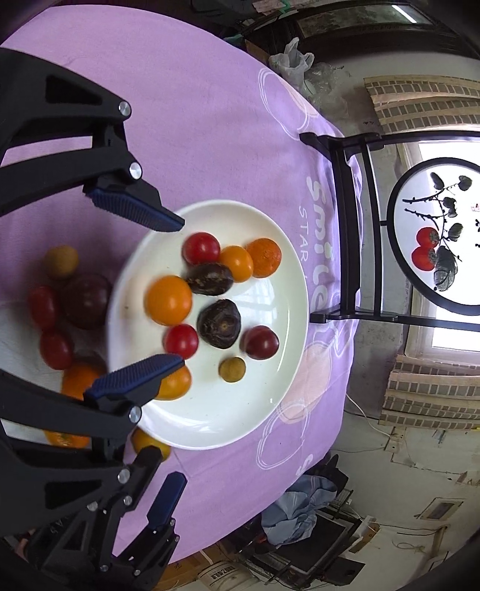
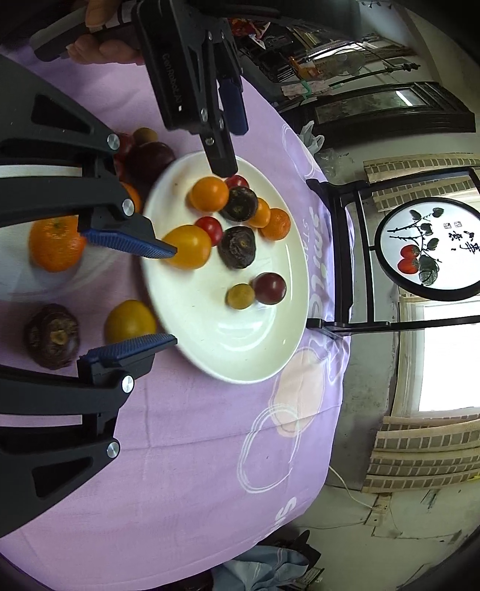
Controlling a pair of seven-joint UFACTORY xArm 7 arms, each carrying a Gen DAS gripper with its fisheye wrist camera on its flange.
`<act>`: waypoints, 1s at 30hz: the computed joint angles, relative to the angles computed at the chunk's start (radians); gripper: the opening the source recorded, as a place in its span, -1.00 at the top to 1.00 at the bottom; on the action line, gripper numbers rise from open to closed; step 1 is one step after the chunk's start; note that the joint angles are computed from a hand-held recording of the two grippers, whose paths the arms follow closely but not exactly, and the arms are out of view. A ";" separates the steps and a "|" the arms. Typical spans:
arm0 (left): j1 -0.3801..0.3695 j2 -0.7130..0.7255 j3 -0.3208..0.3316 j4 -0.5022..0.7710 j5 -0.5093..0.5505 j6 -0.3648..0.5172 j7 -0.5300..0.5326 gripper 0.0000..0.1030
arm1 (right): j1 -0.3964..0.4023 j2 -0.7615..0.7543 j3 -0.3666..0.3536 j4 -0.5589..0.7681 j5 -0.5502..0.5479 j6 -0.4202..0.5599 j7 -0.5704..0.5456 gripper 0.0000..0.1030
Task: Organize fruits
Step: 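Carry both fruits over the white plate and open both tools, then grasp an orange with the right tool while the left tool grasps a red tomato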
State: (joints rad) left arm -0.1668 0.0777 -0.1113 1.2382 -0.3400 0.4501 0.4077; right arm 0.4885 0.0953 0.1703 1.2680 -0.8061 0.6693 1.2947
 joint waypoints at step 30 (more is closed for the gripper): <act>-0.050 -0.274 0.116 -0.349 -0.144 0.015 0.177 -0.79 | 0.073 -0.007 0.084 -0.070 0.096 0.075 -0.033 -0.08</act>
State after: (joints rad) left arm -0.2169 -0.1959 0.0046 0.8896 -0.4835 0.4649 0.5850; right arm 0.5613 0.0878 0.2538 1.1981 -0.7100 0.7444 1.2614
